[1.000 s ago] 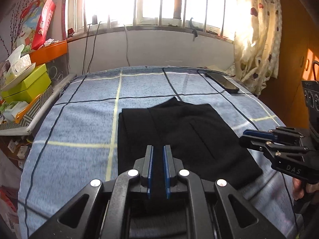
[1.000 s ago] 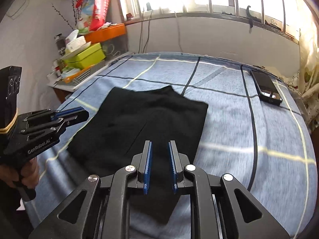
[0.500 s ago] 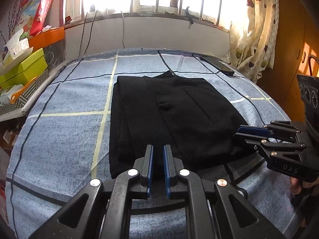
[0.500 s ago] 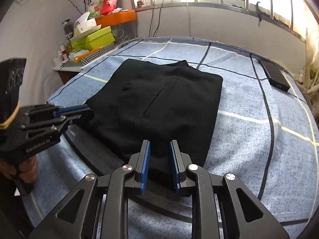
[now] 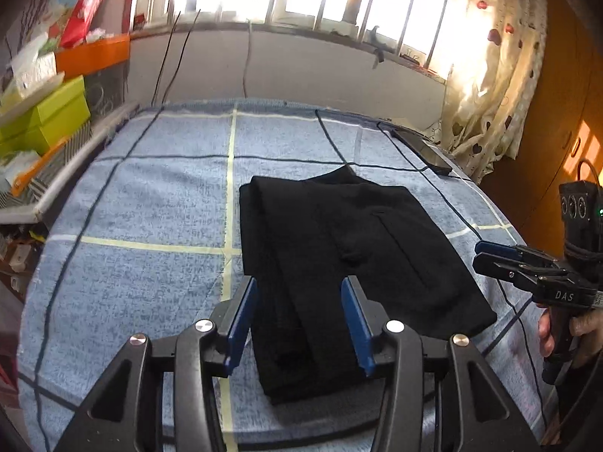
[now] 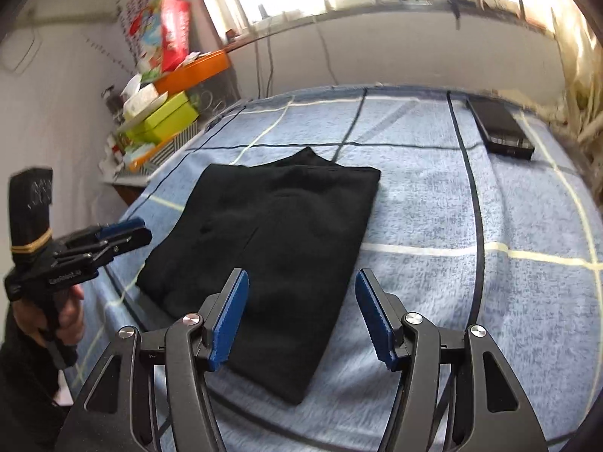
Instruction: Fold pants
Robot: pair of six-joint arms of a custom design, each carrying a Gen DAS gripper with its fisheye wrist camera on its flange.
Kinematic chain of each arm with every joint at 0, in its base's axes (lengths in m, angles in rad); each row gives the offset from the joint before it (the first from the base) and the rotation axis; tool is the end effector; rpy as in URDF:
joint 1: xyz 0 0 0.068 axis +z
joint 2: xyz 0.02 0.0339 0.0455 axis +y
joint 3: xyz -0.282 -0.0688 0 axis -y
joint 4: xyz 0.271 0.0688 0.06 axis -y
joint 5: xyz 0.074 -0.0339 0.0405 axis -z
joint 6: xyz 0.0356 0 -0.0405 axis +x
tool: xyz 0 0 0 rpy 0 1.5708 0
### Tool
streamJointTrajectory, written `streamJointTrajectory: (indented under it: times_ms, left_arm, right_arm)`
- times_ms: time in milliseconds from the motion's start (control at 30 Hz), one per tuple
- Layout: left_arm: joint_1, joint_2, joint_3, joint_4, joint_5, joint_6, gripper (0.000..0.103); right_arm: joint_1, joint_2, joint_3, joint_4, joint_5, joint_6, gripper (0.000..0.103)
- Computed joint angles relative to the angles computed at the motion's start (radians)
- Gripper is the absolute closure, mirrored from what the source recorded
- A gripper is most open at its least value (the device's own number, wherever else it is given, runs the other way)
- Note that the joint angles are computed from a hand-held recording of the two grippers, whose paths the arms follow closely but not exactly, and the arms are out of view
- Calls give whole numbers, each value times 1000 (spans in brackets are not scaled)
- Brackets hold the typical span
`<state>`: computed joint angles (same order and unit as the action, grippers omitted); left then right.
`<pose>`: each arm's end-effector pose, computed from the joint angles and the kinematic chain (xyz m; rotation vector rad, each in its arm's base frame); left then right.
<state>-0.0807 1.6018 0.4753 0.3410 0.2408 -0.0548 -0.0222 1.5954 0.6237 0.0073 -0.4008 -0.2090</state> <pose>0.2746 -0.0307 0.0997 0.1483 2.3499 -0.3498 0.2904 0.0074 0.1177 -0.3862 2.4419 0.4088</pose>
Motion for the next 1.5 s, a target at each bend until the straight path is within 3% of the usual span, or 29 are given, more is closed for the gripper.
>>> streamJointTrajectory:
  times_ms: [233, 333, 467, 867, 967, 1000, 1033, 1067, 1167, 1333, 1500]
  left_arm:
    - [38, 172, 130, -30, 63, -51, 53]
    - [54, 229, 177, -32, 88, -83, 45]
    - [69, 280, 237, -61, 150, -101, 43]
    - [84, 265, 164, 14, 222, -120, 43]
    - [77, 289, 219, -31, 215, -142, 43]
    - [72, 292, 235, -50, 206, -146, 43]
    - [66, 291, 242, -65, 191, -145, 46]
    - [61, 285, 246, -83, 178, -140, 55]
    - [55, 253, 229, -93, 183, -128, 69]
    - [25, 185, 190, -76, 133, -120, 79]
    - [13, 100, 166, -81, 114, -95, 82]
  right_arm:
    - [-44, 183, 145, -52, -91, 35, 43]
    - [-37, 238, 194, -74, -99, 39, 43]
    - [-27, 280, 237, -78, -119, 62, 43]
    - [-27, 276, 210, -102, -204, 73, 43]
    - [-11, 306, 250, -106, -189, 106, 52]
    - [-3, 312, 255, -100, -167, 120, 63]
    - [-1, 314, 260, -105, -160, 123, 70]
    - [-1, 312, 261, -111, -164, 122, 71]
    - [-2, 282, 240, -104, -160, 123, 78]
    - [5, 214, 209, -95, -166, 138, 85]
    - [44, 135, 191, -93, -160, 148, 88]
